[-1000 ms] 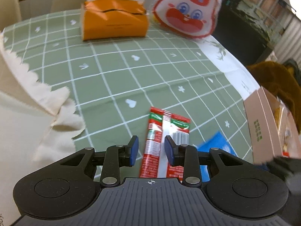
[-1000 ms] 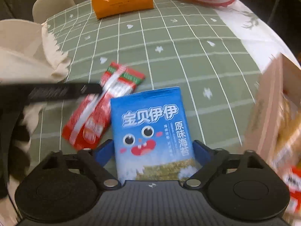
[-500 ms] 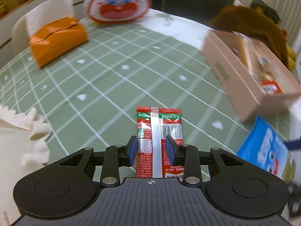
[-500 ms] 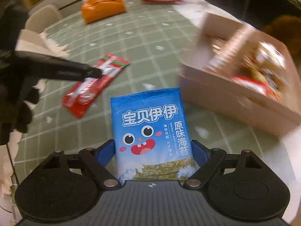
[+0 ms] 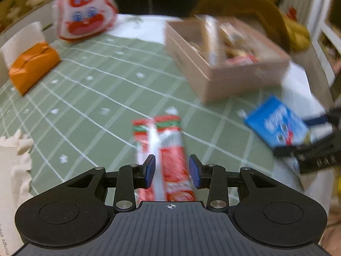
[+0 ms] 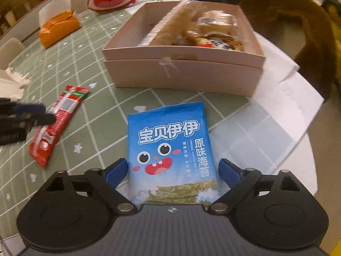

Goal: Organize snacks
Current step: 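Hold the blue seaweed bag and red-white stick packet, lifting both off the table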

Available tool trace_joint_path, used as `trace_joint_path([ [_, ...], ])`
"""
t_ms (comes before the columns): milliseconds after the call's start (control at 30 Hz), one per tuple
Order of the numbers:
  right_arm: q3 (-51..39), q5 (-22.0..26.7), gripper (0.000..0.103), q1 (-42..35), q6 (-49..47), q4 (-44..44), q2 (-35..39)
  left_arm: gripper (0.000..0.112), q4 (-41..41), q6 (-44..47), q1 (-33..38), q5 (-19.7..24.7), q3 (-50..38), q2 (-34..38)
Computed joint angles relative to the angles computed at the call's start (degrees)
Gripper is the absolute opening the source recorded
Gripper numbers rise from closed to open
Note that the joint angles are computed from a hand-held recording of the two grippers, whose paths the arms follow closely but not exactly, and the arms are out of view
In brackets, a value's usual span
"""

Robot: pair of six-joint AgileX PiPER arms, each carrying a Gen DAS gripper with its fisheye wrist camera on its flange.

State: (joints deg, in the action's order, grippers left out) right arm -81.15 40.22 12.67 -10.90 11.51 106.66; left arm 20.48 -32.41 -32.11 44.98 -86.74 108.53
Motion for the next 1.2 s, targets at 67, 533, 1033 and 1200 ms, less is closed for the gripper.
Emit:
trace_joint_path([
  [67,2.4,-2.2,0.095,0.6,1.1,-2.3,-1.1,0.042,0.0,1.0,-1.3,2.4,-2.5,2.3],
  [533,12.1,-13.0,0.103,3.2,9.4,-9.1,-5.1,0.063,1.8,-9.0,1.8,2.1,-2.1,2.9],
  [1033,15.7,-17.5,0.103,4.6,16.8,-14.2,-6.6,0.059,-0.9,-8.0,2.9,1.4,-4.0,4.6],
  [1200,14.2,-15.5,0.103,3.6,10.8,-10.0,-6.0,0.054,-4.8,-7.4,2.4,0.5,-1.3,2.0],
])
